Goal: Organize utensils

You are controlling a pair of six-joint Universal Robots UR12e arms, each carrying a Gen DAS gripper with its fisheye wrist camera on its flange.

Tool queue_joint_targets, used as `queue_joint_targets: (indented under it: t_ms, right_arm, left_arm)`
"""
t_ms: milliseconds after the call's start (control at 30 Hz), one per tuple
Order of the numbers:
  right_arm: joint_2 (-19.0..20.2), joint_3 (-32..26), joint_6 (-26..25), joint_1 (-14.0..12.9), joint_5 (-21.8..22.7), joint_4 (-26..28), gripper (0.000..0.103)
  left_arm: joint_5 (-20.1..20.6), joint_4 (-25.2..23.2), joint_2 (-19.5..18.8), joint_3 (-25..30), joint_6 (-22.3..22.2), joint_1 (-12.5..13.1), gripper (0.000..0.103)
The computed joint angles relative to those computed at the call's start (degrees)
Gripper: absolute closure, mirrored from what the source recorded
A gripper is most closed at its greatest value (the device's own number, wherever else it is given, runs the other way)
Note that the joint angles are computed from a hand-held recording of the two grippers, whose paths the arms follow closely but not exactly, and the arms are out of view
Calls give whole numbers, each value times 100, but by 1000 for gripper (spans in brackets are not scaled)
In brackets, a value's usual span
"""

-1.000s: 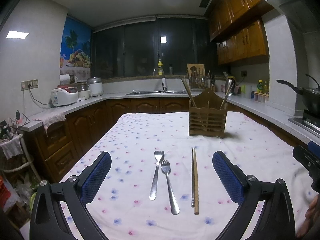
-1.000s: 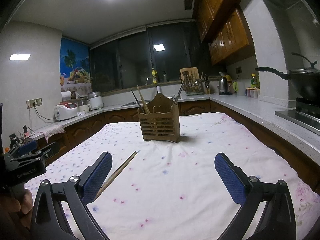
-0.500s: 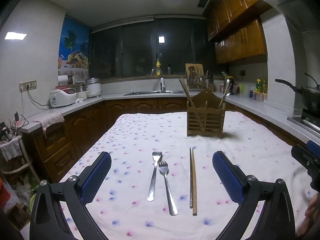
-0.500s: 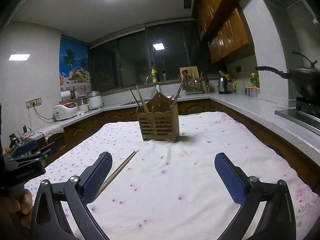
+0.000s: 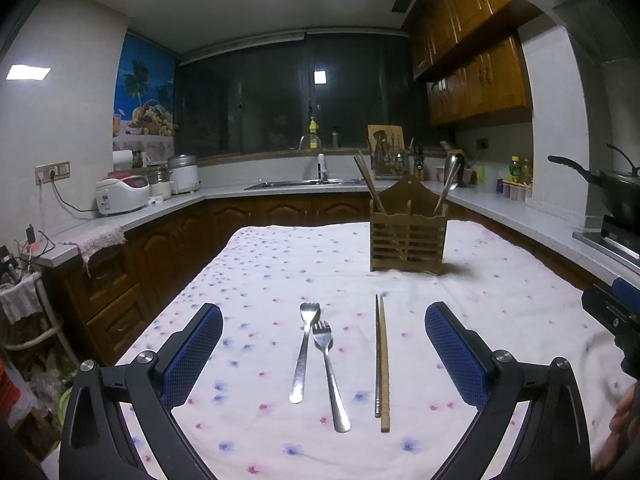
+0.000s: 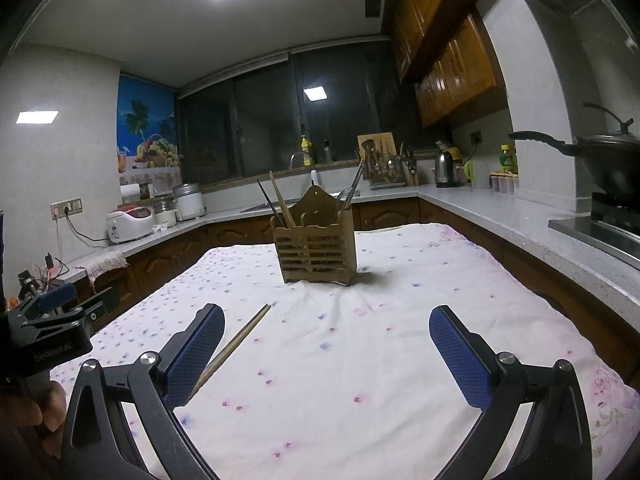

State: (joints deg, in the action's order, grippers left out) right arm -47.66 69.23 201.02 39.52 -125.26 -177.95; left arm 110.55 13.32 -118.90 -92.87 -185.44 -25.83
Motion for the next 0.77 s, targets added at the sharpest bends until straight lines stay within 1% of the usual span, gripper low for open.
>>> queue_joint_targets:
  t_ms: [500,600,767]
  right_arm:
    - [-19,19,12,-5,-14,47,0]
    - [-46,51,42,-22,-41,112,0]
    - [-75,82,233,-74,57,341,0]
  left_arm:
    - [-47,-73,-14,50,-28,-21,1]
    - [-65,-120,-28,97,-45,-22,1]
    - [-108,-228,-50,162,-62,-37,1]
